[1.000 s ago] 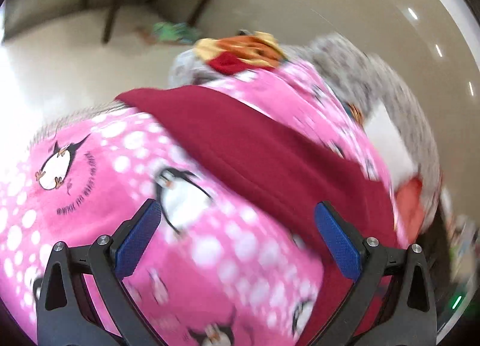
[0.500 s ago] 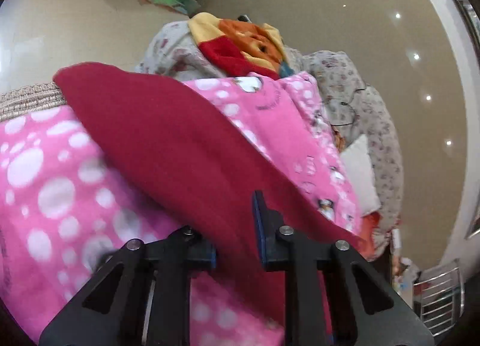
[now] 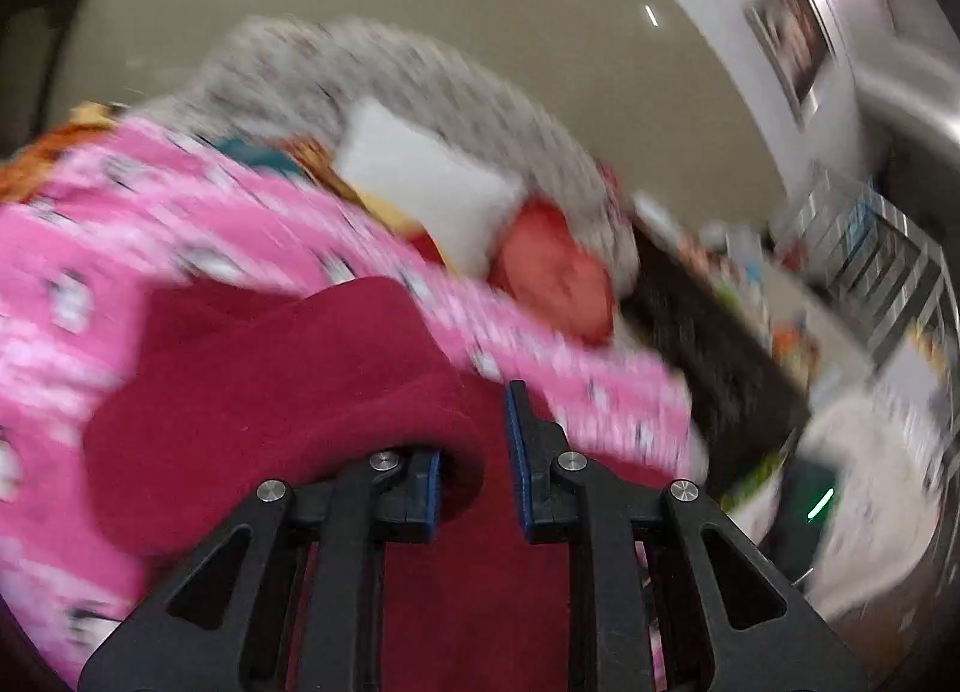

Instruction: Fold small clothes

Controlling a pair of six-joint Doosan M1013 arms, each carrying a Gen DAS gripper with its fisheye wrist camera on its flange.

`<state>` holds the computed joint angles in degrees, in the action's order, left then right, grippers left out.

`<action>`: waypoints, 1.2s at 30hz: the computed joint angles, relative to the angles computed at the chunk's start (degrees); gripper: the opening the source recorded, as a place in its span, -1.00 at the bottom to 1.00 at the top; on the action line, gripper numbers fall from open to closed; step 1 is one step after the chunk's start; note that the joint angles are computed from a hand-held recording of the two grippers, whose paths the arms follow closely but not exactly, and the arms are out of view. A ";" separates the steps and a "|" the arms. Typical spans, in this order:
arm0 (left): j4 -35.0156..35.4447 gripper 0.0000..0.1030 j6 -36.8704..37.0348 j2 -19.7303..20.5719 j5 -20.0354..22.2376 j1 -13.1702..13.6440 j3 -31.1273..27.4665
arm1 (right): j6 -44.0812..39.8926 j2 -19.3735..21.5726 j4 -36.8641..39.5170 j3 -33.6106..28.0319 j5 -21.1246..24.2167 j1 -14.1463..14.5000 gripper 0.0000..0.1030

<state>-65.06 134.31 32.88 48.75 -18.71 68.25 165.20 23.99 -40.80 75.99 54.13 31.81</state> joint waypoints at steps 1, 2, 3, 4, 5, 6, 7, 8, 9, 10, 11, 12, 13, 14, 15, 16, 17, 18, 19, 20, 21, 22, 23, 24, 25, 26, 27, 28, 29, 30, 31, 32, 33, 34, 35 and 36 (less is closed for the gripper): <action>2.45 -0.48 0.03 0.79 1.10 -1.24 -0.26 | 0.82 -0.48 0.07 0.79 0.69 -0.26 0.59; 4.37 -0.34 -0.05 1.38 2.21 -2.07 -0.39 | 1.58 -0.93 0.28 1.51 1.76 -0.49 0.59; 5.82 -0.08 -0.45 1.97 3.20 -2.61 -0.56 | 2.03 -1.36 0.74 2.21 2.76 -0.70 0.59; 6.98 0.11 -1.18 2.70 4.67 -2.99 -1.02 | 2.24 -1.83 1.16 3.05 2.96 -0.89 0.59; 7.80 0.16 -1.62 3.23 5.84 -3.04 -1.47 | 2.17 -2.25 1.55 3.71 2.98 -1.05 0.59; 8.66 0.26 -1.62 3.17 6.63 -3.00 -1.42 | 2.09 -2.46 1.55 4.06 2.96 -1.08 0.59; 10.08 0.36 -1.42 2.91 7.65 -2.84 -1.56 | 1.94 -2.62 1.29 4.30 2.99 -1.00 0.59; 10.20 0.39 -0.45 2.39 8.14 -2.56 -1.19 | 1.91 -2.80 0.93 4.58 2.82 -0.84 0.59; 9.97 0.40 0.48 2.11 8.35 -2.14 -1.05 | 1.69 -2.92 0.45 4.66 2.07 -0.68 0.59; 9.78 0.40 1.99 1.07 8.18 -1.37 -0.20 | 1.50 -2.89 0.19 4.57 1.36 -0.59 0.59; 9.67 0.40 2.92 0.25 8.11 -0.60 0.52 | 1.31 -2.79 -0.21 4.37 0.48 -0.44 0.59; 9.47 0.41 3.78 -0.78 7.57 0.24 1.79 | 1.22 -2.63 -0.80 4.10 -0.43 -0.21 0.59; 9.67 0.44 4.06 -1.53 6.59 1.00 2.77 | 0.93 -2.40 -1.42 3.77 -1.32 0.05 0.59; 10.31 0.46 3.96 -2.51 4.73 1.87 4.20 | -0.02 -2.07 -2.15 3.31 -2.82 0.38 0.59; 11.90 0.50 2.49 -3.32 1.81 2.80 5.28 | -1.77 -1.59 -2.27 2.60 -4.49 0.69 0.59; 13.13 0.51 1.21 -3.88 -0.40 3.49 6.10 | -3.00 -1.18 -2.05 2.03 -5.49 0.92 0.59; 14.34 0.51 -0.08 -4.30 -2.62 4.11 6.89 | -6.08 -0.25 -0.80 0.76 -7.99 1.24 0.59; 15.93 0.51 -1.90 -4.69 -5.14 4.97 7.62 | -9.00 0.52 0.84 -0.21 -10.03 1.40 0.59; 17.97 0.51 -4.53 -4.88 -7.53 5.91 8.08 | -14.06 1.86 3.95 -1.98 -12.32 1.55 0.59; 19.44 0.51 -7.15 -4.85 -8.83 6.88 8.21 | -18.25 3.16 6.35 -3.68 -13.30 1.75 0.59; 19.40 0.51 -8.47 -4.63 -9.21 7.93 8.25 | -22.40 4.89 8.16 -5.99 -13.43 2.16 0.59; 18.95 0.51 -9.53 -4.53 -9.45 8.73 8.35 | -25.28 6.47 8.95 -8.11 -13.05 2.61 0.59; 18.18 0.51 -10.05 -4.57 -9.80 9.44 8.78 | -28.98 8.52 9.78 -10.93 -12.30 3.20 0.59; 17.64 0.51 -10.68 -4.49 -10.10 10.12 8.94 | -32.62 10.49 10.74 -13.67 -11.35 3.68 0.59; 17.34 0.51 -10.97 -4.47 -10.40 10.67 9.17 | -35.26 12.09 11.29 -15.96 -10.25 4.06 0.59; 17.12 0.51 -10.79 -4.54 -10.52 11.03 9.45 | -37.10 13.64 11.26 -18.12 -8.82 4.47 0.59; 17.13 0.51 -10.75 -4.51 -10.63 11.22 9.60 | -39.01 16.18 10.38 -21.90 -5.89 4.98 0.59; 17.30 0.51 -10.86 -4.41 -10.52 11.46 9.73 | -40.19 17.73 9.68 -24.12 -4.33 5.21 0.59; 17.38 0.51 -11.12 -4.22 -10.22 11.61 9.69 | -41.51 19.11 9.11 -26.02 -3.10 5.36 0.58; 17.12 0.51 -11.43 -3.96 -9.63 11.72 9.51 | -43.42 20.87 8.59 -28.41 -1.34 5.48 0.39; 16.96 0.51 -11.93 -3.82 -9.29 11.51 9.34 | -45.41 22.90 7.47 -31.20 1.52 5.65 0.19; 16.70 0.51 -12.28 -3.76 -8.78 11.46 9.16 | -46.38 24.40 5.74 -33.37 4.38 5.73 -0.24; 16.25 0.51 -12.22 -3.72 -8.49 11.42 9.17 | -46.73 25.39 4.15 -34.57 6.48 5.71 -0.36; 16.09 0.51 -12.14 -3.75 -8.48 11.32 9.21 | -45.50 24.77 5.57 -33.80 5.58 5.21 -0.41; 16.16 0.51 -12.24 -3.79 -8.54 11.09 9.12 | -43.53 22.64 9.21 -30.88 1.68 4.31 -0.70; 15.92 0.51 -11.74 -3.99 -8.53 10.89 9.23 | -41.55 20.70 11.10 -28.31 -1.19 3.68 -0.76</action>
